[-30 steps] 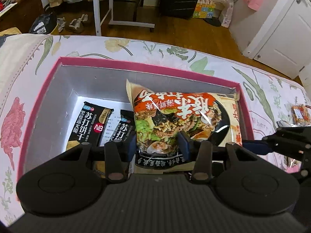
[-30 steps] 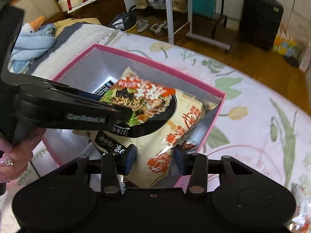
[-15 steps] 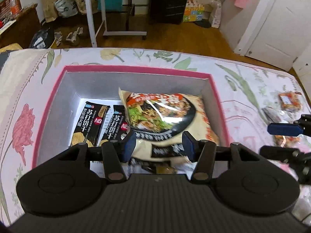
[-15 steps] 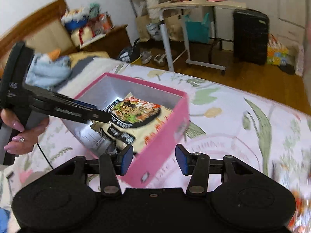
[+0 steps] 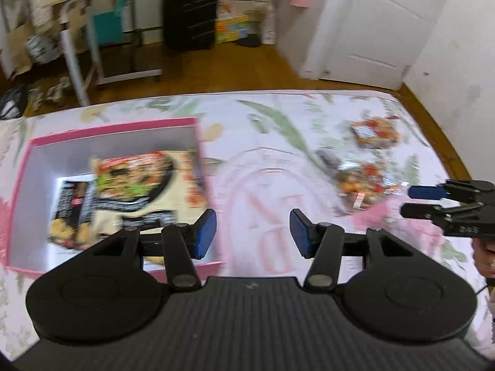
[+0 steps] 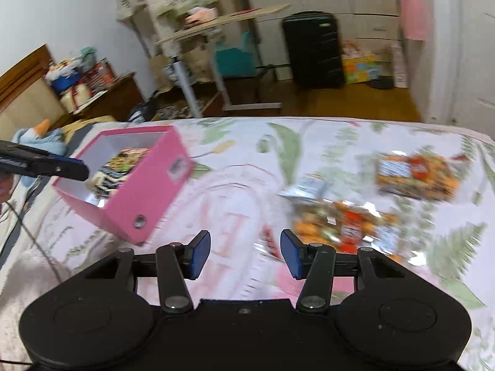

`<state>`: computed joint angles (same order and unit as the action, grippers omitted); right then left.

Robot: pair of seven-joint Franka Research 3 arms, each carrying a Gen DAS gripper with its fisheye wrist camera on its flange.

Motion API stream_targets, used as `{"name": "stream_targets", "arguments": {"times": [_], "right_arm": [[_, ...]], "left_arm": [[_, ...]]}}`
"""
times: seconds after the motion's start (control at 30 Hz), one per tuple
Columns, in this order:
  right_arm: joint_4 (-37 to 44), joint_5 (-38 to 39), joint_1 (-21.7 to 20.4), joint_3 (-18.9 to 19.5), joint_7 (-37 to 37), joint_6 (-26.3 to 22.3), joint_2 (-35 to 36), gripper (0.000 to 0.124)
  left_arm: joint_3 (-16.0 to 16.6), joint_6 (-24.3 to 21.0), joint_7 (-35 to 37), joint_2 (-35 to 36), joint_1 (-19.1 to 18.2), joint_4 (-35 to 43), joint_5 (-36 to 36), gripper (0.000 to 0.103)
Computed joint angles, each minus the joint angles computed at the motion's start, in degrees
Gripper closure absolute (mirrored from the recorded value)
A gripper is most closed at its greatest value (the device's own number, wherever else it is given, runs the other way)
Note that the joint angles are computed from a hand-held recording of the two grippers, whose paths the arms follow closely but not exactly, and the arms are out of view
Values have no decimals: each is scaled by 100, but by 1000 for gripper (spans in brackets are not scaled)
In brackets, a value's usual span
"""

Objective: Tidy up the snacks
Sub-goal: 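Grasp the clear bag of coated peanuts with both grippers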

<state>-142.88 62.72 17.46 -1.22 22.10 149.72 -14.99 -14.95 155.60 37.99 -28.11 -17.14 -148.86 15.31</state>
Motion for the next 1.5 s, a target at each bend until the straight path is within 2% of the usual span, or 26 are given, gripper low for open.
{"name": "stream_targets", "arguments": {"times": [0.1, 0.3, 0.4, 0.5, 0.7, 0.8, 0.87, 0.97, 1.0, 1.03, 1.1, 1.13, 1.17, 1.23, 1.27, 1.33, 1.4, 1.47, 1.5], "right_arm": [[-27, 158, -107, -154, -220, -38, 60, 66], [194, 654, -388, -238, -737, 325, 593, 60], [452, 609, -559, -147, -702, 658, 1011, 58], [745, 948, -752, -130, -917, 673, 1401, 54], [1363, 1324, -1168, 15, -705, 649, 2174, 54], [1714, 1021, -1388, 59, -193, 297, 2576, 54], [1957, 857, -1566, 108, 45, -104, 2821, 53], [2146, 960, -1770, 248, -107, -569, 2992, 52], [2198, 875, -1788, 272, -75, -693, 3026, 53], [2235, 794, -1796, 300, -89, -804, 3050, 53], [2182, 690, -1709, 366, -211, -610, 3014, 53], [2151, 652, -1660, 397, -321, -470, 3001, 53], [2115, 662, -1629, 428, -440, -361, 2989, 53], [2113, 703, -1633, 442, -485, -330, 3003, 52], [2120, 722, -1651, 444, -514, -366, 3012, 52], [2142, 673, -1657, 439, -522, -408, 3027, 52], [2115, 495, -1600, 433, -392, -346, 2990, 53], [2081, 251, -1576, 421, -350, -399, 2935, 67], [2037, 191, -1573, 420, -378, -402, 2890, 69]], "left_arm": [[-34, 224, 98, 510, -119, 309, -57, 51], [-147, 834, -29, 1653, -185, 902, -86, 51], [-262, 1141, -344, 2264, -97, 1244, 268, 51], [-230, 1297, -683, 2899, -118, 1647, 673, 51], [227, 1377, -1492, 4004, -489, 2428, 1551, 51], [587, 1560, -1966, 4313, -759, 2650, 1918, 51], [853, 1657, -2527, 4463, -961, 2792, 2139, 52], [488, 1869, -2189, 4755, -628, 2992, 1591, 52], [534, 1775, -2158, 4819, -704, 3094, 1552, 52], [720, 1610, -2261, 4874, -914, 3217, 1656, 52], [842, 1572, -2265, 5002, -1060, 3351, 1747, 51], [1087, 1581, -2579, 5023, -1283, 3378, 2002, 51], [1305, 1735, -2842, 5059, -1454, 3374, 2251, 51], [1456, 1985, -3141, 5098, -1535, 3321, 2424, 50], [1445, 2117, -3227, 5117, -1498, 3283, 2387, 50], [1119, 2366, -3069, 5163, -1169, 3194, 2052, 50], [913, 2394, -2818, 5190, -1017, 3191, 1787, 52], [736, 2261, -2456, 5204, -943, 3263, 1644, 59], [817, 2162, -2373, 5194, -1067, 3311, 1650, 59]]}}
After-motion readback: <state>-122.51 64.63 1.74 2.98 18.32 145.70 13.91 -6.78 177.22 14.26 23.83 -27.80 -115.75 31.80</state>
